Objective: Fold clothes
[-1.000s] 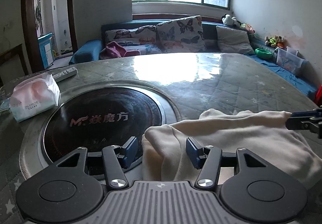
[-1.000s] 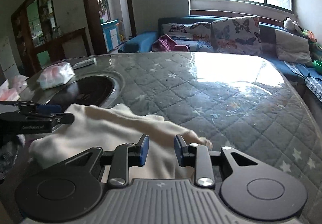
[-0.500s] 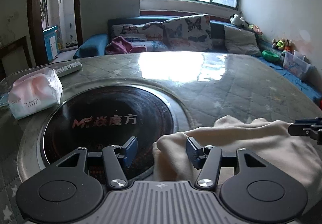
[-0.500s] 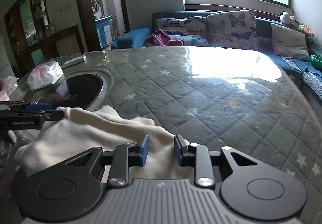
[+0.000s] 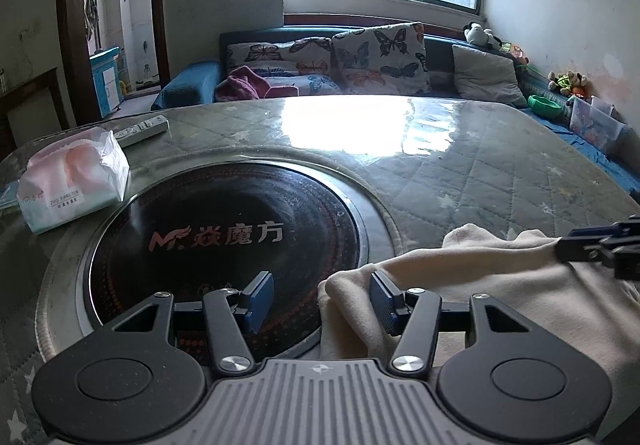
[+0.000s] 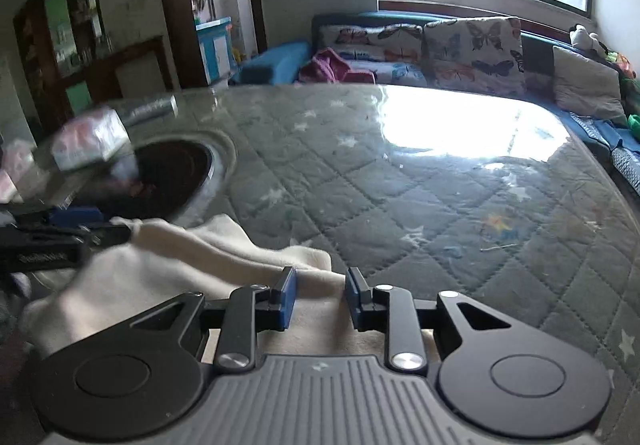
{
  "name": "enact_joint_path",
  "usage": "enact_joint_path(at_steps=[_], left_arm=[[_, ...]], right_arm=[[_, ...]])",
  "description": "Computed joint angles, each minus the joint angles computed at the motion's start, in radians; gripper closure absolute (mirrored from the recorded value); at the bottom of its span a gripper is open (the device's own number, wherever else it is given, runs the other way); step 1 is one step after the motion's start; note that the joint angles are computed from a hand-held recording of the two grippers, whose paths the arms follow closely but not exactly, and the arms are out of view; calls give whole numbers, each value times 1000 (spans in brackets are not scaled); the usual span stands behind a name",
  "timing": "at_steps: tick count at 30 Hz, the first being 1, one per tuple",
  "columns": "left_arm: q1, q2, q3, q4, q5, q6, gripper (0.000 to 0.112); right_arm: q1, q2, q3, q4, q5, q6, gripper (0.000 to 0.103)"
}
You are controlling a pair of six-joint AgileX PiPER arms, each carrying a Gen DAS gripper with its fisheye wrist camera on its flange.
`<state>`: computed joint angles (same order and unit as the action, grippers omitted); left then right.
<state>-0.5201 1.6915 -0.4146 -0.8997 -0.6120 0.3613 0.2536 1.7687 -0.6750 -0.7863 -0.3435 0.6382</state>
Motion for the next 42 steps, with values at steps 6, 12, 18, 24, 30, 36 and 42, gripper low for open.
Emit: enact_joint_path(at_steps=[6, 12, 18, 24, 30, 36, 42], left_arm=[[-29, -77, 54, -29, 1, 3, 55], [-118, -128, 111, -84, -19, -9, 54], [-182, -145, 149, -126, -39, -8, 51], [-206, -168, 181, -144, -49, -26, 50], [-210, -185, 195, -174, -36, -13, 49], [-217, -217, 223, -205, -43, 11, 47], [-217, -213, 229, -199, -51, 2, 47]], right_arm=[[28, -45, 31, 22, -7, -41, 77], [98, -42, 31, -3, -6, -54, 77], [148, 23, -19, 248, 11, -257, 77], [146, -32, 8, 110, -6, -151, 76], [218, 29, -61, 198, 46, -246, 76], [217, 19, -74, 155, 55, -195, 76], [254, -108, 70, 5, 13, -139, 76]])
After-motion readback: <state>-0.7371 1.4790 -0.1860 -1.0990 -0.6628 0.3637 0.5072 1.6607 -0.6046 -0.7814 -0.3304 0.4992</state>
